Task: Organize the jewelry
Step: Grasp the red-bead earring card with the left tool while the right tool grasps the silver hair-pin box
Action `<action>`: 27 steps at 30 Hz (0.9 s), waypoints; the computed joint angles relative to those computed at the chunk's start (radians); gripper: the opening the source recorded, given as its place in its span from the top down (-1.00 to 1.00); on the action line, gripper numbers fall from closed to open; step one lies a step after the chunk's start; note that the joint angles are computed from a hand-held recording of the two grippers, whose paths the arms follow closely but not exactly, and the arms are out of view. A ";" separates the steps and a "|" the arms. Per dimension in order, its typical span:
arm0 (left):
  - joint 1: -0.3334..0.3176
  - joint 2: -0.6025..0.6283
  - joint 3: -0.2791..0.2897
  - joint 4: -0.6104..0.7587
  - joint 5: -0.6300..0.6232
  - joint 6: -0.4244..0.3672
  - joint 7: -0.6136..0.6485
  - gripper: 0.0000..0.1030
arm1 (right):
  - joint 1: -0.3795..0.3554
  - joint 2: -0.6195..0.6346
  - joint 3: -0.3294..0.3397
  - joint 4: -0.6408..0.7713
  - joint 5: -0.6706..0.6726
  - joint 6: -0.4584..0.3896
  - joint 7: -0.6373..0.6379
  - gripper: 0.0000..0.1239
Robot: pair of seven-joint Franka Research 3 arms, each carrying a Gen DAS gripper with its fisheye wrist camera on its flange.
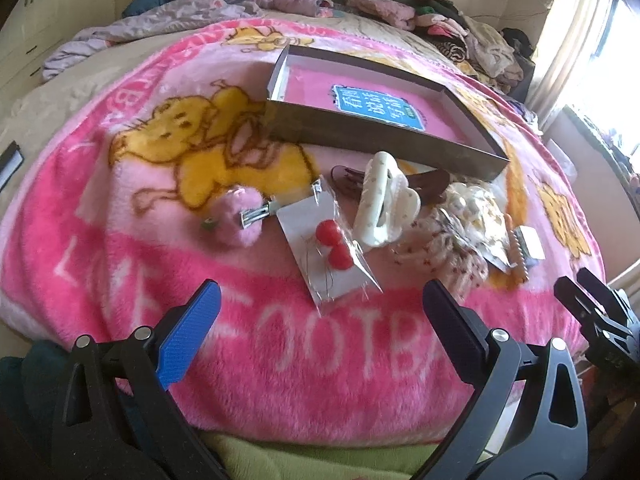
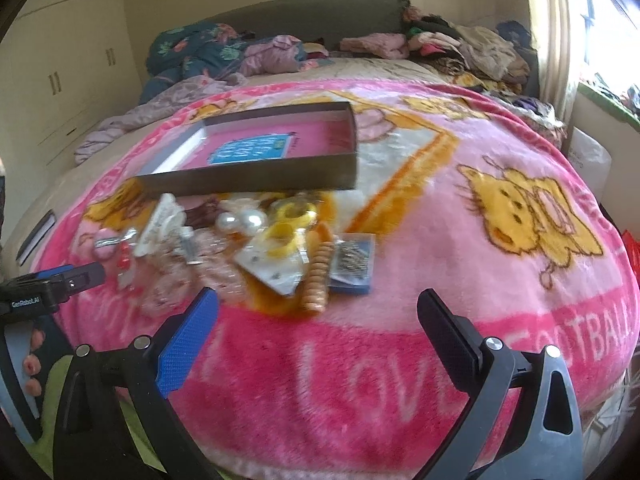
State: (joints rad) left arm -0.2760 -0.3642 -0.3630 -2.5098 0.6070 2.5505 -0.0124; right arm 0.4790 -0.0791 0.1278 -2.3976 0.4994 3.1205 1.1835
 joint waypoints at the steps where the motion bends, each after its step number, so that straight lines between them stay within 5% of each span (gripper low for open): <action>1: 0.000 0.006 0.004 0.002 -0.002 0.006 0.004 -0.80 | -0.005 0.011 -0.002 0.007 -0.008 -0.001 0.003 -0.56; 15: 0.038 0.088 0.037 0.005 -0.031 0.122 -0.004 -0.24 | -0.074 0.139 0.016 0.120 -0.019 -0.019 -0.005 -0.52; 18: 0.052 0.095 0.040 0.004 -0.014 0.145 -0.019 -0.17 | -0.089 0.161 0.026 0.148 0.006 -0.040 -0.026 -0.34; 22: 0.064 0.099 0.040 0.004 0.015 0.165 -0.023 0.26 | -0.117 0.198 0.044 0.194 0.045 -0.093 -0.060 -0.09; 27: 0.069 0.095 0.037 0.000 0.035 0.178 -0.023 0.30 | -0.129 0.220 0.062 0.221 0.091 -0.102 -0.135 0.07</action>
